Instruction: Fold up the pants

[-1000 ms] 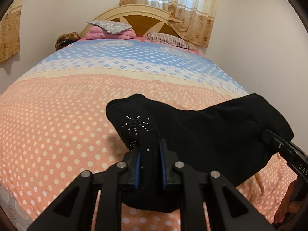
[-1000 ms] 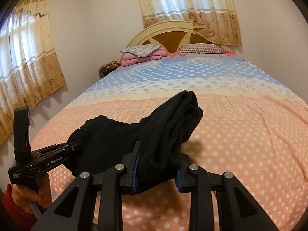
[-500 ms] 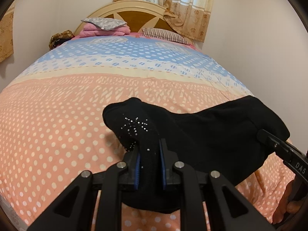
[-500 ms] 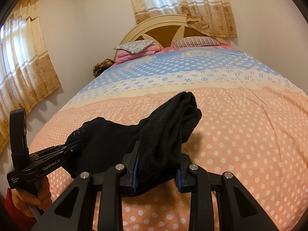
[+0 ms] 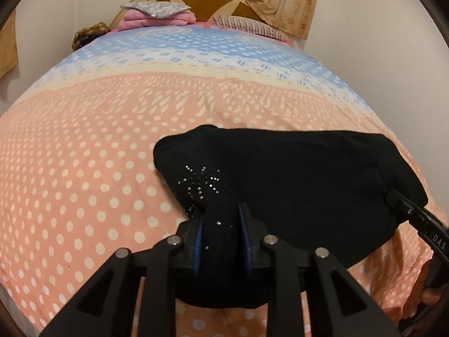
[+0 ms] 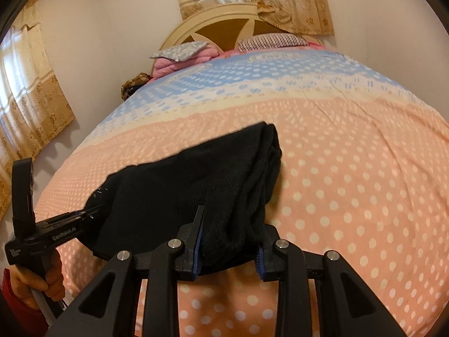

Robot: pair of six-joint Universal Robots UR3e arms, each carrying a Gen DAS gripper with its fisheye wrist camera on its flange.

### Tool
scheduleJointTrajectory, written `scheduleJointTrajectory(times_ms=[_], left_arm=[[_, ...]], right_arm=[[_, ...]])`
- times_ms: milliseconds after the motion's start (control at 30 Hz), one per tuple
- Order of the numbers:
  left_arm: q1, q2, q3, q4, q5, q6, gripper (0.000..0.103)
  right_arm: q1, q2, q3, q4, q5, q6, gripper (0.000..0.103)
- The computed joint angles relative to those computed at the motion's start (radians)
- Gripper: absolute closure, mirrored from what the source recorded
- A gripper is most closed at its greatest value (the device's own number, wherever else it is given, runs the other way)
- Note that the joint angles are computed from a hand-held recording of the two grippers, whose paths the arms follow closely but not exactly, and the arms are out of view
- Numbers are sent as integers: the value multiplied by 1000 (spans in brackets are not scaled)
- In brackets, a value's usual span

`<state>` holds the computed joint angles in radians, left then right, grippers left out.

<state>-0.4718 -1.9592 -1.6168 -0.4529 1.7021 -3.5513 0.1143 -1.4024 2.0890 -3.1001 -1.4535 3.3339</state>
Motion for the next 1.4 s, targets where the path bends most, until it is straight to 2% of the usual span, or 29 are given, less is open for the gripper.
scheduleJointTrajectory(times_ms=[33, 133, 167, 267, 333, 467, 533, 567, 700, 733, 767, 800, 833, 867, 900, 933, 967, 1200, 1300, 1400], left_arm=[[-7, -4, 8, -9, 11, 6, 71], [-22, -18, 35, -40, 71, -4, 47], [-16, -10, 22, -32, 68, -5, 44], [52, 68, -76, 8, -26, 8, 39], [101, 117, -133, 45, -82, -8, 35], [139, 102, -112, 53, -116, -15, 33], [132, 53, -52, 26, -122, -10, 33], [130, 39, -34, 10, -128, -15, 33], [132, -11, -11, -14, -227, -38, 33], [125, -21, -10, -14, -224, -49, 33], [117, -25, -18, 7, -209, -51, 33], [114, -25, -23, 19, -204, -48, 33], [118, -21, -30, 26, -215, -53, 38], [128, -14, -48, 48, -243, -59, 57], [144, -9, -68, 72, -294, -67, 67], [150, -5, -81, 82, -315, -73, 74], [148, -1, -92, 102, -312, -79, 77], [133, 65, -120, 150, -248, -64, 79], [99, 74, -66, 97, -124, -22, 80], [113, 89, -78, 102, -82, -5, 80]], right_arm=[[-3, 4, 8, -4, 0, -3, 73], [-9, 12, 33, -18, -2, -4, 71], [-14, 14, 36, -19, 6, -4, 70], [-51, -3, 65, -24, 65, -9, 64], [-103, -28, 102, -32, 147, -7, 61], [-222, -53, 200, -139, 310, 47, 56], [-250, -37, 223, -221, 320, 93, 48], [-252, -23, 220, -244, 310, 109, 39], [-260, 42, 164, -178, 392, 95, 38], [-247, 59, 150, -167, 393, 83, 38], [-209, 77, 144, -194, 342, 75, 38], [-172, 81, 132, -196, 286, 62, 38], [-148, 83, 111, -175, 249, 46, 38], [-118, 86, 85, -147, 208, 30, 41], [-96, 91, 61, -118, 183, 19, 56], [-89, 93, 40, -80, 189, 7, 63], [-95, 94, 38, -67, 201, 5, 65], [-15, 47, -53, 20, 100, -23, 70], [26, 46, -138, 61, 90, -46, 70], [76, 91, -228, 78, 58, -70, 70]])
